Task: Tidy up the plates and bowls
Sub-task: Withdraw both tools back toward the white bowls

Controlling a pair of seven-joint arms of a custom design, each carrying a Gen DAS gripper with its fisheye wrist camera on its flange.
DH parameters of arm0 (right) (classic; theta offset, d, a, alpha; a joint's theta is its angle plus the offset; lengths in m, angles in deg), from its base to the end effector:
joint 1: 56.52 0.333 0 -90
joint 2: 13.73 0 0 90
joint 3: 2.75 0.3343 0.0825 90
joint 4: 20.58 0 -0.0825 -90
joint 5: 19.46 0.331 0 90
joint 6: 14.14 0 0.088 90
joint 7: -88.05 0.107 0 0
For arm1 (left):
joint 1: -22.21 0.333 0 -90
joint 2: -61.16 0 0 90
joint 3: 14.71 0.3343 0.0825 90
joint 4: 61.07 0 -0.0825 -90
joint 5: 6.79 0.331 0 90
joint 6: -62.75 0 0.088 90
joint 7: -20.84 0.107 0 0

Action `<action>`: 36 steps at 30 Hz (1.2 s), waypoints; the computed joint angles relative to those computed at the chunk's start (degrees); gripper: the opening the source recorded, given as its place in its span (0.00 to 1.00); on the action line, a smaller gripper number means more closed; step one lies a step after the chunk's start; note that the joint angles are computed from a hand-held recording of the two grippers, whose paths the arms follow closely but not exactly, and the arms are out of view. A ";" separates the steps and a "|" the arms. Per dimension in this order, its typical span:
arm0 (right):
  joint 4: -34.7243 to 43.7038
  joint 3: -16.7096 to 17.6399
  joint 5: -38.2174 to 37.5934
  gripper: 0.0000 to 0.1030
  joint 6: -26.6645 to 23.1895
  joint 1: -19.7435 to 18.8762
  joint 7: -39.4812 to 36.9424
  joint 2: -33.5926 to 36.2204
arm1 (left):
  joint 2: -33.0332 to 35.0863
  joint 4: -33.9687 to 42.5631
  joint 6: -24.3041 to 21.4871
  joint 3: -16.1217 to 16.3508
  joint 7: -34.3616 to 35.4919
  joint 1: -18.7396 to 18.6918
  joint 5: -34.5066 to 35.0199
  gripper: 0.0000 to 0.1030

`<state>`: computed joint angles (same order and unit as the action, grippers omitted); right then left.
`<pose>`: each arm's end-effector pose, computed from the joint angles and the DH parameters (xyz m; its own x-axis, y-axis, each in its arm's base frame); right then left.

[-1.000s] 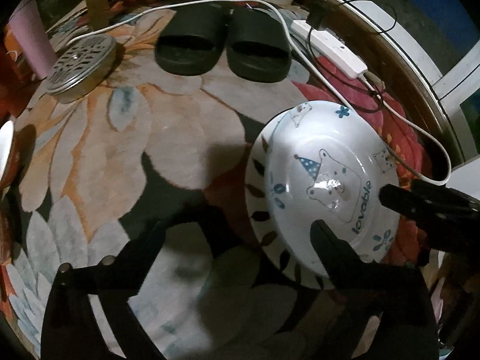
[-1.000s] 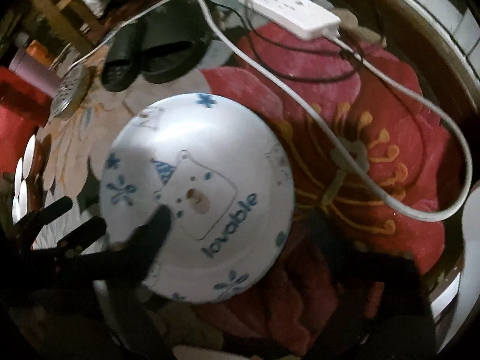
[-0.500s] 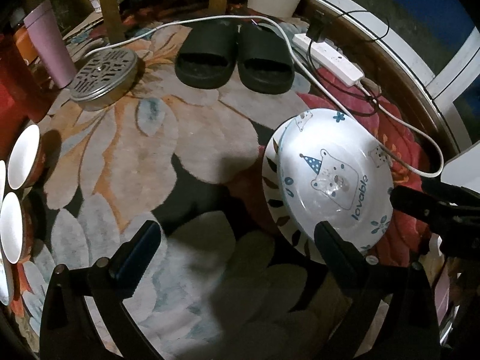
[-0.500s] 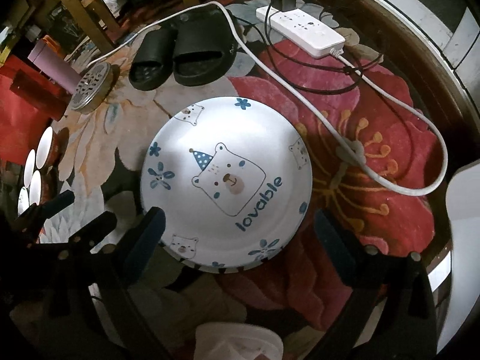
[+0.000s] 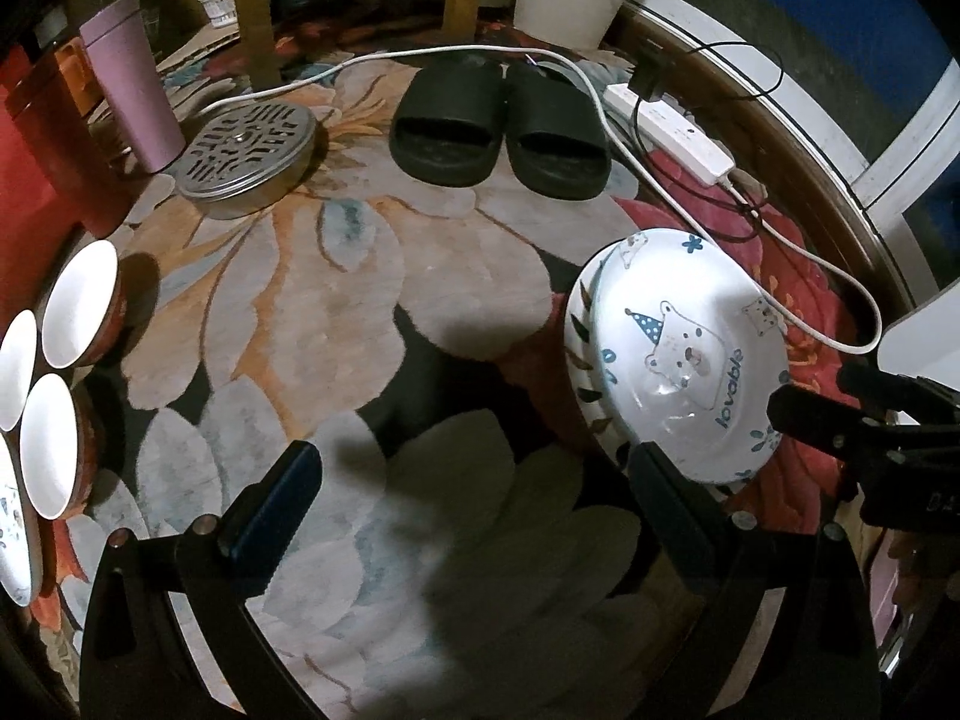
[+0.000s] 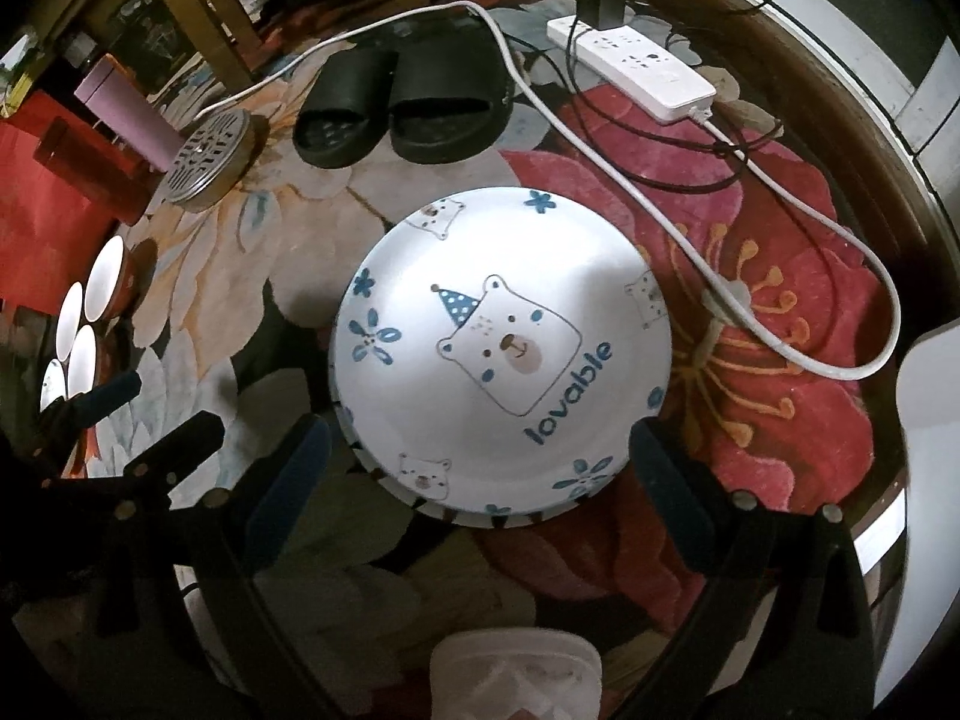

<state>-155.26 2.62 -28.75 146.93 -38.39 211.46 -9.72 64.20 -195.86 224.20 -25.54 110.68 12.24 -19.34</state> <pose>0.4627 0.2091 0.4009 -0.0079 -0.9925 -0.1222 -0.9287 0.0526 -0.3672 0.4772 -0.1688 0.4093 -0.1929 -0.9686 0.1568 -0.9156 0.1202 -0.3838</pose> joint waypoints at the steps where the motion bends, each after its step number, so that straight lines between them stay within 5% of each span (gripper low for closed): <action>1: 0.18 0.04 -0.38 0.98 -0.14 0.16 0.37 0.05 | -0.32 -0.30 -0.06 0.08 0.61 0.20 -0.53 0.99; 36: 5.30 2.19 -2.23 0.98 -1.68 4.14 2.68 4.55 | -6.12 -7.54 -0.76 2.42 3.18 5.03 -0.41 0.99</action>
